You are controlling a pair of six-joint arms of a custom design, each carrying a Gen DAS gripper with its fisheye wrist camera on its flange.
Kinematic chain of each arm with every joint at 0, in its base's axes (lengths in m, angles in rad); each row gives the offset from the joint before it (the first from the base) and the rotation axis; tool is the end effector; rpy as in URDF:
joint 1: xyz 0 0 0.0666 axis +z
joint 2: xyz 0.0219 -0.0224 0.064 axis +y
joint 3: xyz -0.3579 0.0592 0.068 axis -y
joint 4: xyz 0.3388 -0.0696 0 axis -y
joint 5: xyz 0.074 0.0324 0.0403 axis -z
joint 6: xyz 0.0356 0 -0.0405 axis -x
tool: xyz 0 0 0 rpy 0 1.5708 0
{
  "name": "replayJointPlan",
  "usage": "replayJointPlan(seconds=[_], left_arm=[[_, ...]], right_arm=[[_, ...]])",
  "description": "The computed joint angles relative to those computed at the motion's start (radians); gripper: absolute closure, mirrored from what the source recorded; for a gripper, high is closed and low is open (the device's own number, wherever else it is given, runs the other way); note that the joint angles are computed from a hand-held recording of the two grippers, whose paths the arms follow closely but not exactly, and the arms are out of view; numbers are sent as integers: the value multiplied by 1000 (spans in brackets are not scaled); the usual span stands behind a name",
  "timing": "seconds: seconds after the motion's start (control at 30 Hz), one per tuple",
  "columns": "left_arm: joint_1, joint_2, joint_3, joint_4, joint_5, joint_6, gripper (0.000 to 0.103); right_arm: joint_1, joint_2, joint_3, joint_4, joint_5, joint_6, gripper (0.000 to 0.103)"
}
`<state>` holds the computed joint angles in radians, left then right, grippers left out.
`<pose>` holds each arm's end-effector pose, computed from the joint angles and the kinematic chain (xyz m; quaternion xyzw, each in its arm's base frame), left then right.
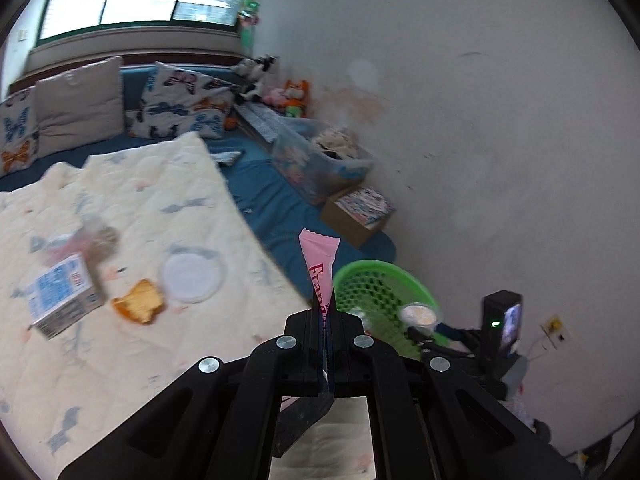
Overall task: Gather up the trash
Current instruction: 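Drop the pudding cup into the basket with the right tool while the left tool carries the wrapper, then open the left tool over the basket to drop the pink wrapper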
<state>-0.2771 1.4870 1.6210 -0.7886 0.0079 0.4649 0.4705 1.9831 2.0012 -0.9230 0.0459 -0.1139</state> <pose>0.4637 -0.1326 0.4713 -0.0824 0.8931 -0.1636 0.4109 0.5659 0.2856 0.3511 -0.1602 0.9312 0.0734 0.3191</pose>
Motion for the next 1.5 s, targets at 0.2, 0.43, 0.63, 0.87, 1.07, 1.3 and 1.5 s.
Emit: replayJointPlan(seconds=[0.2,0.43,0.63,0.87,1.07,1.3,1.5], left_arm=[[-44,168,209,-51,77,-31,102],[-97,328,427,-102,98,-67,102],[-118,405,513,-144,112,-90,101],[-128,456,512,-161,125,-104,88],[-116,444,450,-131,152,-83,54],[-101,356,318,-73,129,-86,50],[-67,216,123,9,39,-88,46]], right_arm=[[-23,29,0,-22,26,-17,47],[-48,-3,-59,14,21,-31,40],[-65,-50,-125,68,8,-42,36],[-75,-82,-168,102,-15,-61,35],[-74,-101,-195,131,-11,-75,35],[-73,-120,-210,146,-18,-88,34],[-40,-137,-201,159,-31,-52,27]])
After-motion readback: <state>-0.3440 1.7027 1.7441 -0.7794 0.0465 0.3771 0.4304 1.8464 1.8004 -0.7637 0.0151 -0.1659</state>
